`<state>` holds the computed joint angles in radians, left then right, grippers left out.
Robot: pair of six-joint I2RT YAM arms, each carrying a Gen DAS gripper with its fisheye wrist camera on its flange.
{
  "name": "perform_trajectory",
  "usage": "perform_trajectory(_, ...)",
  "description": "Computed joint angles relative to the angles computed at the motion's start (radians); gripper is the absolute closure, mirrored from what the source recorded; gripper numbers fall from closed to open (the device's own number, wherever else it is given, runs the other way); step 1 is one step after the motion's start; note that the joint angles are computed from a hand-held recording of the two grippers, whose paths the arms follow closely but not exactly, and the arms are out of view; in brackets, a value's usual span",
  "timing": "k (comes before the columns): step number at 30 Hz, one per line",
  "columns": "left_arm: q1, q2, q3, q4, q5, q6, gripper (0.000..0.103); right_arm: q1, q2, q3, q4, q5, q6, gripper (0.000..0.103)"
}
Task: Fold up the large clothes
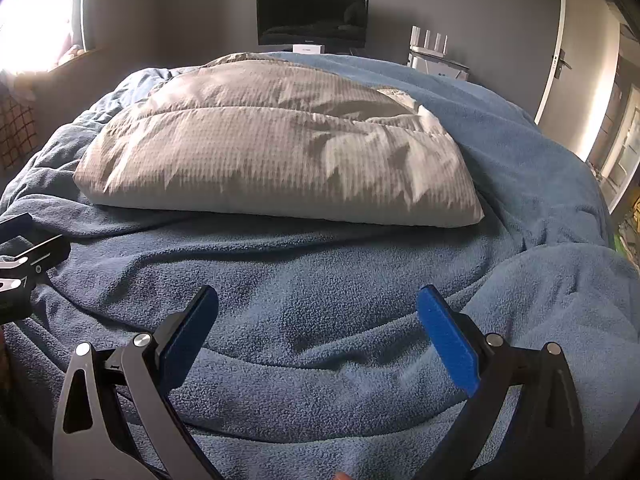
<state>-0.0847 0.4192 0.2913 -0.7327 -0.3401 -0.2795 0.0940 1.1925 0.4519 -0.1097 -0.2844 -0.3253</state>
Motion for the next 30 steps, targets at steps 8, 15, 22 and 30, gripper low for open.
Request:
perform_trajectory(8,-0.009,0.004,-0.004,0.004,-0.001,-0.005,0.006,0.004,-0.002,0.000,-0.004,0.003,0.001,0.008)
perform_trajectory(15,0.004,-0.004,-0.004,0.001,0.010,0.006,0.006,0.006,-0.002,-0.003,0.001,0.003,0.002,0.008)
perform_trajectory(22,0.017,-0.004,-0.007,0.004,0.025,0.012,0.006,0.012,0.013,0.001,0.001,0.018,0.006,0.008)
perform_trajectory(30,0.051,0.015,-0.011,0.016,0.069,0.026,0.006,0.014,0.013,0.002,-0.002,0.022,-0.001,0.008)
